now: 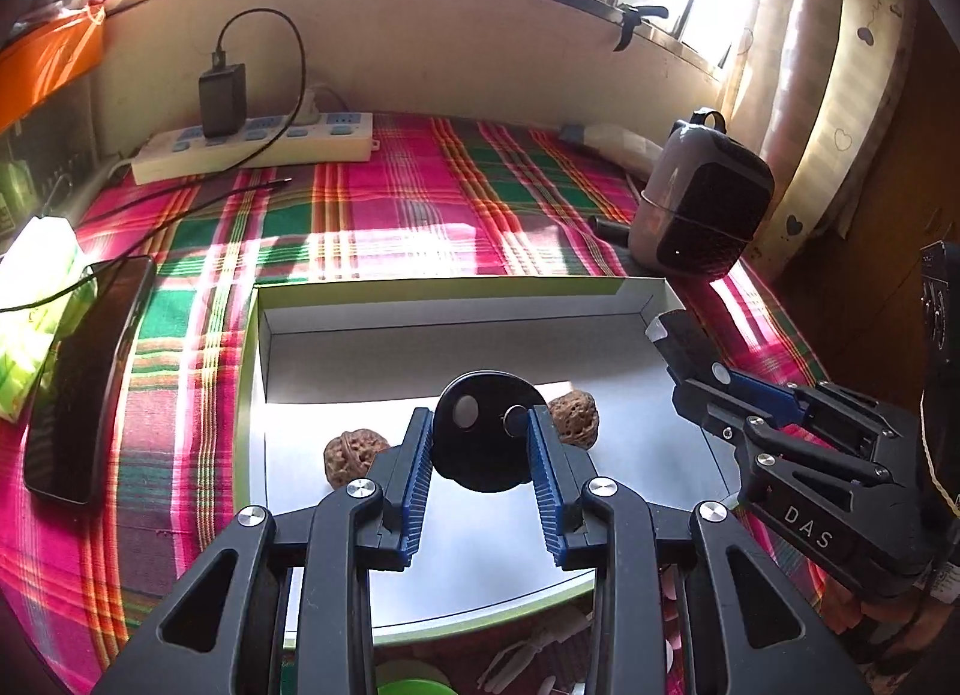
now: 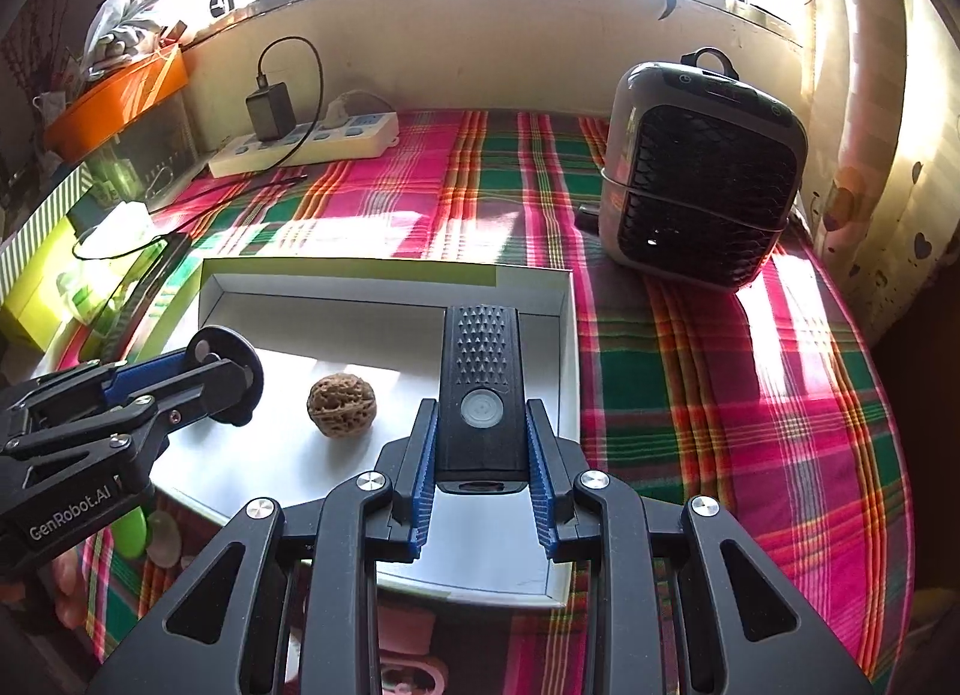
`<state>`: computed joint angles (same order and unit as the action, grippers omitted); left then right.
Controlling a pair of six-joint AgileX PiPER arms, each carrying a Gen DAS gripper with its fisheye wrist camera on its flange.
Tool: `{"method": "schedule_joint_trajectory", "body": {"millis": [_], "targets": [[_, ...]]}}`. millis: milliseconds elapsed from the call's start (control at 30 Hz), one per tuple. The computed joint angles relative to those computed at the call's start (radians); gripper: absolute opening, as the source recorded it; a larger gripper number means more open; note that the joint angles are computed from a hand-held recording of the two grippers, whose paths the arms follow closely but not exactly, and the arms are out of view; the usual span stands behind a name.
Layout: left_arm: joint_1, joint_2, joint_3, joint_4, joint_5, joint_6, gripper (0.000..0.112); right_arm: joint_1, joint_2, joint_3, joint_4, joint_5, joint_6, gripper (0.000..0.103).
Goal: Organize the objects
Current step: 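Carry the black speaker and black remote in both tools into the box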
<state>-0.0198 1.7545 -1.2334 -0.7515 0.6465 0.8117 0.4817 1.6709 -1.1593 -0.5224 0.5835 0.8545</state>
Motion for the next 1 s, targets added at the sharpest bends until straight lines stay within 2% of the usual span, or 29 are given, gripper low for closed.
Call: {"method": "schedule_joint_trajectory", "body": {"millis": [500, 1000], "targets": [[-0.046, 0.094, -0.101, 0.098, -0.003, -0.084, 0.029, -0.049, 0.088, -0.056, 0.107, -0.035, -0.116, 0.028], [-0.078, 0.122, -0.119, 0.162, -0.02, -0.14, 0.029, -0.044, 0.107, -0.066, 0.086, -0.047, -0.106, 0.028]]}}
